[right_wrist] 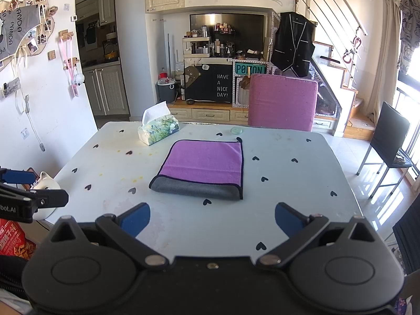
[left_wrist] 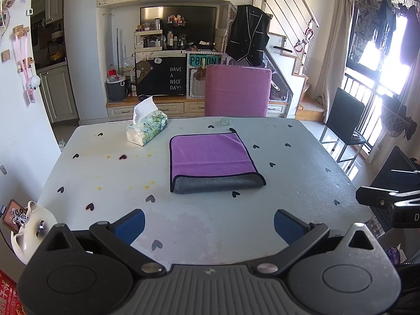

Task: Fold towel

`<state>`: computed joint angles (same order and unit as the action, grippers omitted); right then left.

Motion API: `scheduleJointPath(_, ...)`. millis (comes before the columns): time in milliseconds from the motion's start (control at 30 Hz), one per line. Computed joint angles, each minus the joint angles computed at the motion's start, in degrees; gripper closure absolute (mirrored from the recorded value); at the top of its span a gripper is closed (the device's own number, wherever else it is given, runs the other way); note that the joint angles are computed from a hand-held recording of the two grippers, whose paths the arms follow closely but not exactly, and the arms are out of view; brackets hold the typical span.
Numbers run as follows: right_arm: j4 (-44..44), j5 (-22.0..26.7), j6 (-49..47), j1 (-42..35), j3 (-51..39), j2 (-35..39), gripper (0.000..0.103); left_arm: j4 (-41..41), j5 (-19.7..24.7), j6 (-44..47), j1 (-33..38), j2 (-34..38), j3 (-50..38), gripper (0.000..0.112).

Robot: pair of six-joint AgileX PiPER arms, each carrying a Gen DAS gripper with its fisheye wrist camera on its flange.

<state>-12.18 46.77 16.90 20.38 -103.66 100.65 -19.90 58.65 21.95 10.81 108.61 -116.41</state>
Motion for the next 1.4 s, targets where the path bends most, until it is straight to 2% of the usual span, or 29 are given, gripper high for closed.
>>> scheduleJointPath(867,-1.7,-0.9,1.0,0.6,0.7,0.1,0.002,0.3,0.4,0.0,-0.2,0.4,-0.8,0.009)
scheduleJointPath(1000,-0.1,-1.2,-1.0,-0.7,-1.5,2.0,0.002,1.5,-0.9,-1.0,-0.8,0.4,-0.6,0.009)
scheduleJointPath(1233,2.6,0.5,-4.2,-2.7,-8.0,6.7,0.002,5.6,0.7,-4.5,-2.4,7.7,-11.1,0.009)
scheduleJointPath(1400,4.6,3.1,-6.1,-3.9,-15.9,12.4,0.002,8.9,2.5,-6.3,-3.6,14.2,-20.0,0.009)
